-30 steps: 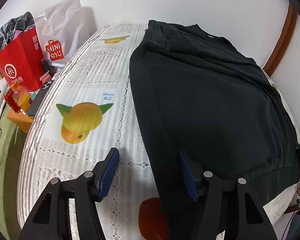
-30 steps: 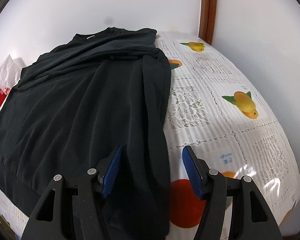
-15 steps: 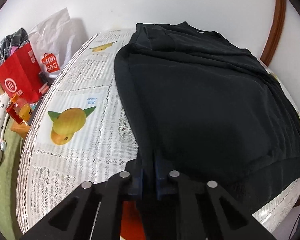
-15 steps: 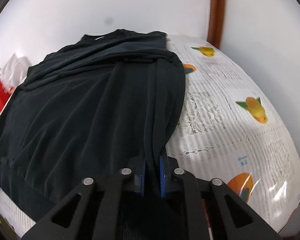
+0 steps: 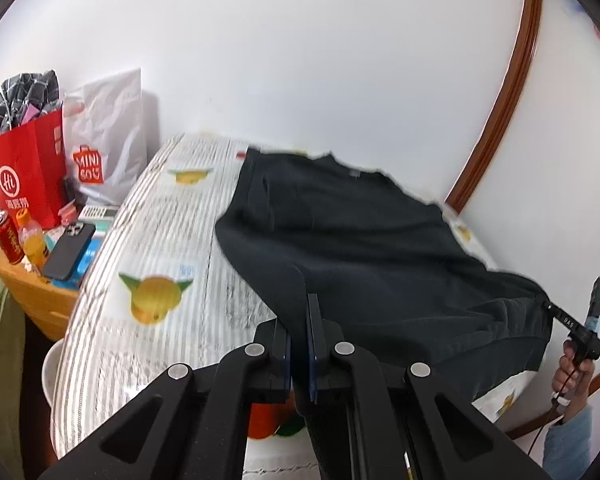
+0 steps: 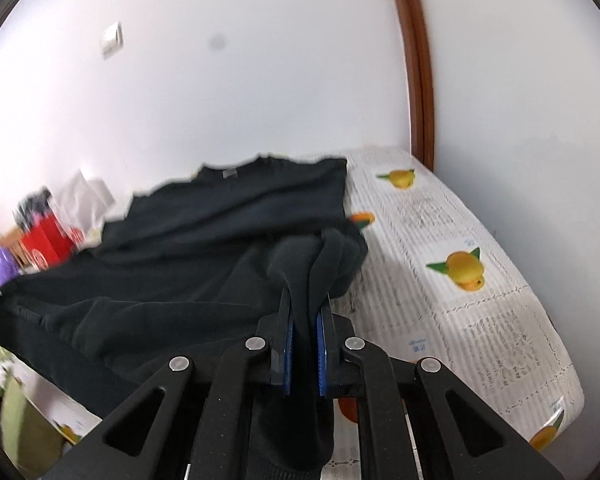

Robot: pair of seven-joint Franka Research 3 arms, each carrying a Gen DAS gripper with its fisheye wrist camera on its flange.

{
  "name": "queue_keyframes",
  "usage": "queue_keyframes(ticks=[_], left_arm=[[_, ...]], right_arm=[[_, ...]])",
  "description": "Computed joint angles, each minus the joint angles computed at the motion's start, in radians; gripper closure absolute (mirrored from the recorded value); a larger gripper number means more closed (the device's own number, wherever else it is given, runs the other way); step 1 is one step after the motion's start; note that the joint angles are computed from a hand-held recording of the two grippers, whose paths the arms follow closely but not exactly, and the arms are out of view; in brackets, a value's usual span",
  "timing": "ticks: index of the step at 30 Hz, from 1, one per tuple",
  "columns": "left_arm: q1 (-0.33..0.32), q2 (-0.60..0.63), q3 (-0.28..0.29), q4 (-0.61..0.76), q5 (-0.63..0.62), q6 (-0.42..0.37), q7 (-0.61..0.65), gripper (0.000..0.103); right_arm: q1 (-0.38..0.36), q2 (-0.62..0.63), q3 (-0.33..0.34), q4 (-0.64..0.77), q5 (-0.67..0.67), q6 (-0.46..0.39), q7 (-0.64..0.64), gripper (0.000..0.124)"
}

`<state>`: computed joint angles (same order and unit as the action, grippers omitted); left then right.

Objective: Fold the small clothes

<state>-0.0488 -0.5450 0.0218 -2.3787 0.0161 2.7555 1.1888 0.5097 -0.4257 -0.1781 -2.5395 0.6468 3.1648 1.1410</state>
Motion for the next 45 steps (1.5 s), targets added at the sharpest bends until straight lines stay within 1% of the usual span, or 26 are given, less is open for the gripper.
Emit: queue_keyframes(ticks=[1, 3, 4, 6, 8, 10, 12, 13, 14, 16, 20, 22, 26, 28, 31, 34, 36, 38, 39, 40, 41, 42, 43, 44, 45], left_arm=[[0.005, 0.009, -0.003, 0.011, 0.004, 0.012, -0.002, 0.097], [0.034, 0.042, -0.026, 0.046, 0.035, 0.023, -0.02, 0.097], [0.05, 0.064, -0.038, 0.066, 0.054, 0.025, -0.033, 0.097], [0.077, 0.105, -0.06, 0.112, 0.091, 0.025, -0.059, 0.097], [0.105, 0.156, -0.077, 0.168, 0.132, 0.028, -0.088, 0.097], [0.139, 0.215, -0.099, 0.236, 0.186, 0.025, -0.13, 0.097], [0.167, 0.276, -0.117, 0.305, 0.246, 0.018, -0.179, 0.097], [0.189, 0.321, -0.136, 0.362, 0.301, -0.013, -0.22, 0.097], [0.198, 0.352, -0.146, 0.404, 0.346, -0.045, -0.254, 0.097], [0.199, 0.432, -0.15, 0.498, 0.425, -0.099, -0.312, 0.097], [0.165, 0.556, -0.118, 0.621, 0.468, -0.149, -0.321, 0.097], [0.152, 0.62, -0.104, 0.68, 0.447, -0.176, -0.296, 0.097], [0.132, 0.712, -0.085, 0.763, 0.423, -0.232, -0.267, 0.096], [0.129, 0.743, -0.08, 0.791, 0.402, -0.252, -0.252, 0.096], [0.13, 0.77, -0.076, 0.817, 0.364, -0.266, -0.234, 0.095], [0.128, 0.786, -0.073, 0.835, 0.35, -0.274, -0.222, 0.094], [0.131, 0.79, -0.075, 0.838, 0.332, -0.273, -0.206, 0.094], [0.145, 0.782, -0.088, 0.829, 0.279, -0.266, -0.154, 0.092], [0.152, 0.772, -0.094, 0.819, 0.25, -0.263, -0.125, 0.09], [0.158, 0.757, -0.097, 0.802, 0.227, -0.257, -0.1, 0.087], [0.16, 0.729, -0.093, 0.77, 0.221, -0.245, -0.093, 0.077], [0.16, 0.705, -0.088, 0.739, 0.226, -0.228, -0.097, 0.068], [0.162, 0.674, -0.082, 0.699, 0.229, -0.206, -0.103, 0.063], [0.164, 0.651, -0.078, 0.669, 0.228, -0.192, -0.105, 0.057], [0.167, 0.629, -0.075, 0.64, 0.222, -0.182, -0.106, 0.056]], right_arm=[[0.037, 0.003, -0.036, 0.018, 0.016, 0.001, -0.012, 0.115], [0.064, 0.02, -0.064, 0.057, 0.035, -0.012, -0.023, 0.115], [0.063, 0.037, -0.064, 0.084, 0.044, -0.02, -0.023, 0.115], [0.044, 0.069, -0.045, 0.135, 0.054, -0.035, -0.023, 0.115], [0.041, 0.124, -0.043, 0.21, 0.076, -0.052, -0.044, 0.115], [0.01, 0.177, -0.022, 0.278, 0.085, -0.079, -0.047, 0.115], [-0.016, 0.252, -0.011, 0.377, 0.105, -0.12, -0.047, 0.115], [-0.024, 0.295, -0.013, 0.434, 0.125, -0.149, -0.055, 0.115], [-0.035, 0.325, -0.009, 0.472, 0.141, -0.169, -0.06, 0.115], [-0.065, 0.415, 0.002, 0.581, 0.144, -0.218, -0.041, 0.115], [-0.125, 0.558, 0.035, 0.736, 0.09, -0.288, 0.028, 0.115], [-0.152, 0.639, 0.046, 0.821, 0.054, -0.335, 0.082, 0.115], [-0.185, 0.755, 0.064, 0.935, -0.037, -0.382, 0.174, 0.115], [-0.203, 0.81, 0.076, 0.993, -0.074, -0.415, 0.214, 0.115], [-0.229, 0.86, 0.098, 1.043, -0.125, -0.447, 0.257, 0.115], [-0.236, 0.89, 0.104, 1.076, -0.203, -0.475, 0.315, 0.114], [-0.243, 0.897, 0.109, 1.09, -0.253, -0.513, 0.348, 0.112], [-0.276, 0.867, 0.147, 1.056, -0.257, -0.515, 0.322, 0.109], [-0.297, 0.841, 0.17, 1.024, -0.251, -0.505, 0.298, 0.105], [-0.317, 0.801, 0.191, 0.972, -0.241, -0.482, 0.27, 0.095], [-0.326, 0.775, 0.201, 0.939, -0.239, -0.465, 0.258, 0.087], [-0.334, 0.735, 0.208, 0.885, -0.236, -0.428, 0.239, 0.071], [-0.329, 0.688, 0.201, 0.816, -0.251, -0.373, 0.241, 0.069], [-0.318, 0.66, 0.184, 0.776, -0.287, -0.349, 0.275, 0.069], [-0.316, 0.637, 0.173, 0.744, -0.31, -0.344, 0.3, 0.069]])
